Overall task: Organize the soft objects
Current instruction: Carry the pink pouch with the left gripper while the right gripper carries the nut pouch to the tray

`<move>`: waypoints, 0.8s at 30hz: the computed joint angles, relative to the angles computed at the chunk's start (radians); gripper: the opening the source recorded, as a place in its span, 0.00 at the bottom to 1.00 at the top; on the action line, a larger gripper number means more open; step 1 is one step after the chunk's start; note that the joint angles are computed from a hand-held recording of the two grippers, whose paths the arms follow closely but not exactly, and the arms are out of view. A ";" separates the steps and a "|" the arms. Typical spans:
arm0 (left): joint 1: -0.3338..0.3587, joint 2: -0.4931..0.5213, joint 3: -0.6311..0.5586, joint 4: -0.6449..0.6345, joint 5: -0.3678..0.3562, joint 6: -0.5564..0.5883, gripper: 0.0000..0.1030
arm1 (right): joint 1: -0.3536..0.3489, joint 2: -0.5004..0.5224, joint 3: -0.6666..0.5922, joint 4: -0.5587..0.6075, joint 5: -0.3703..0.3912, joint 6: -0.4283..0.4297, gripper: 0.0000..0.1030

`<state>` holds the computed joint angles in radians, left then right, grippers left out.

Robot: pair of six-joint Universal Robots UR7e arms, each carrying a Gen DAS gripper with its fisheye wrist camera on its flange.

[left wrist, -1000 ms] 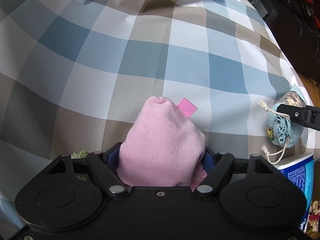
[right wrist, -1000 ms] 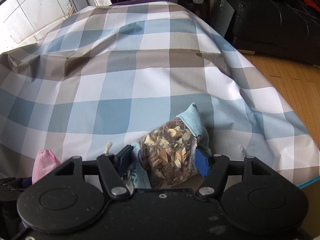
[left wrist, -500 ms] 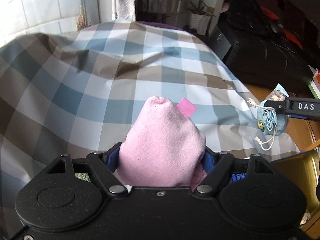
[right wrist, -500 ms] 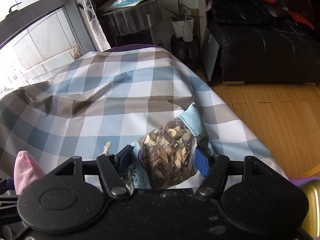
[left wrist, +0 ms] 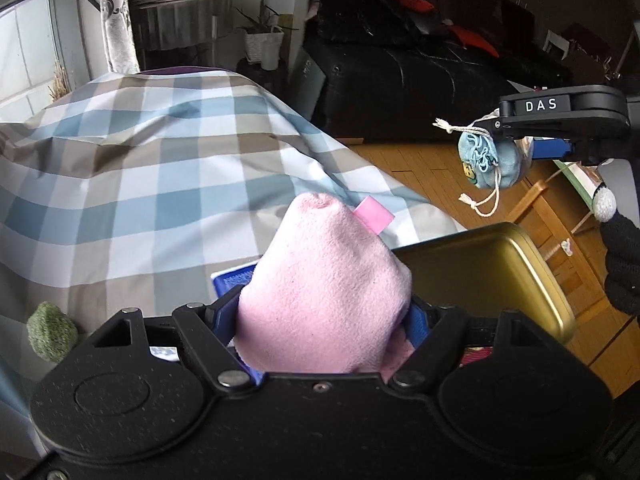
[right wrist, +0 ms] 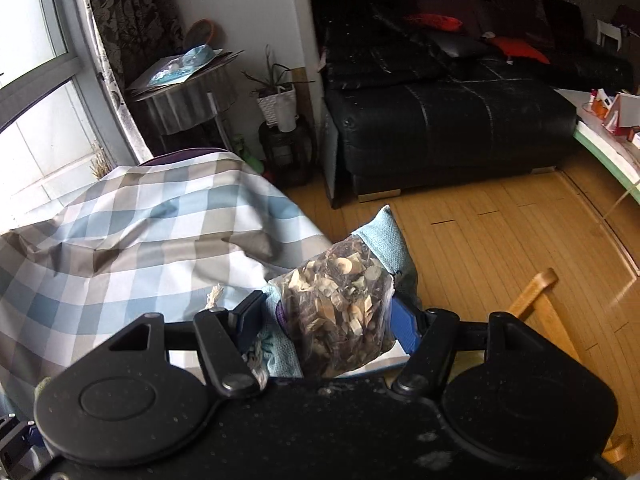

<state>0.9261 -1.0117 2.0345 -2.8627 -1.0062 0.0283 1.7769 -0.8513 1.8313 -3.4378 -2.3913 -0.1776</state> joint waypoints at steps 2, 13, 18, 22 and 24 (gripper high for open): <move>-0.008 0.011 0.003 0.003 -0.015 -0.023 0.71 | -0.005 -0.030 0.038 0.013 -0.035 0.027 0.64; -0.062 0.121 -0.009 0.026 -0.032 -0.167 0.71 | 0.008 -0.142 0.135 0.010 -0.054 0.082 0.64; -0.082 0.172 -0.039 0.021 -0.038 -0.198 0.71 | 0.021 -0.118 0.117 -0.106 -0.118 -0.050 0.64; -0.098 0.210 -0.062 0.017 -0.015 -0.203 0.71 | 0.001 -0.174 0.143 -0.052 -0.107 -0.006 0.64; -0.105 0.223 -0.073 0.026 -0.003 -0.210 0.71 | -0.007 -0.195 0.153 -0.014 -0.107 0.009 0.64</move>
